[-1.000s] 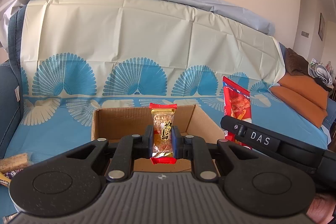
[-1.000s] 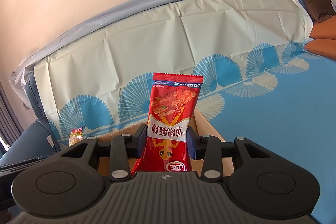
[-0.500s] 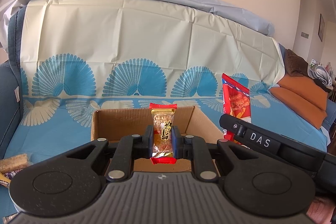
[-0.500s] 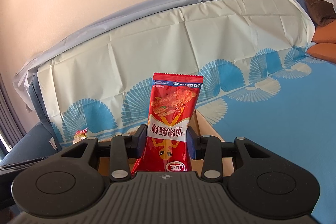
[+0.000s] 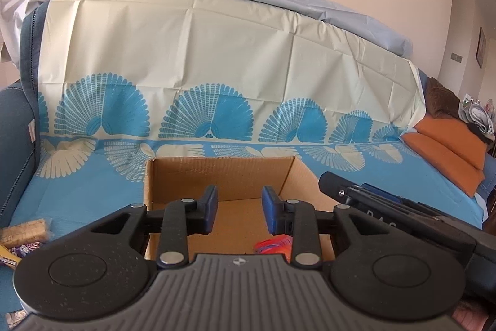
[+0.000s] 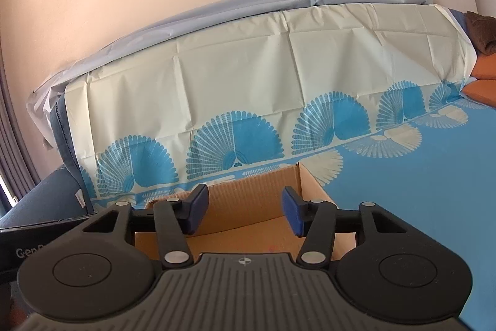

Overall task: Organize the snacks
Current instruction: 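Move both tools back to the remaining snacks on the sofa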

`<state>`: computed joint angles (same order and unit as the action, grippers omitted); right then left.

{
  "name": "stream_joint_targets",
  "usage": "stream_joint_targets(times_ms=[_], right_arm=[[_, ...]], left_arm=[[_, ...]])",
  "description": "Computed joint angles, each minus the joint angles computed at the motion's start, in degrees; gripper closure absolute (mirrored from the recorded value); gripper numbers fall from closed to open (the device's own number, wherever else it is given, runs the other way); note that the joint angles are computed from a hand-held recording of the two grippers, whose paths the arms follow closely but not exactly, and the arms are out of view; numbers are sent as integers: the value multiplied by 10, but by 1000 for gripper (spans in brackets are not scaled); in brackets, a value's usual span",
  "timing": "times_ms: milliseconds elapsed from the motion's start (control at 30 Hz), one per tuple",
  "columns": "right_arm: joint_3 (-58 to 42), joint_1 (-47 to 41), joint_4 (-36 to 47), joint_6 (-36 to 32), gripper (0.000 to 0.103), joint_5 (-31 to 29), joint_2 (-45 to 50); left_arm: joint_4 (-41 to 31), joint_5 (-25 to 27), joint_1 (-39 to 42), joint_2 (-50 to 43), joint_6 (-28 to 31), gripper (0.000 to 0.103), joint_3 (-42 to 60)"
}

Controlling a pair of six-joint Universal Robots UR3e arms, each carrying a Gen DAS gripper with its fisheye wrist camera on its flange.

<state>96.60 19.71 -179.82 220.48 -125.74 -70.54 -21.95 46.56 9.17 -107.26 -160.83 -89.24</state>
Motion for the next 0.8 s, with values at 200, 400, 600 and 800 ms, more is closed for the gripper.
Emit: stream_joint_targets(times_ms=[200,400,600,800], right_arm=[[-20,8,11,-12,47,2,14],[-67,37,17,-47,49,-6,48],[-117,79,-3,-83,49,-23,86],[-149,121,-51,-107,65,-1,120]], left_arm=[[-12,-28,46,35,23,68,-40],[-50,-68,135,85,87,68,-105],[-92,-83,237,76,165,64,-123],[-96,-74,311,6,262,65,-94]])
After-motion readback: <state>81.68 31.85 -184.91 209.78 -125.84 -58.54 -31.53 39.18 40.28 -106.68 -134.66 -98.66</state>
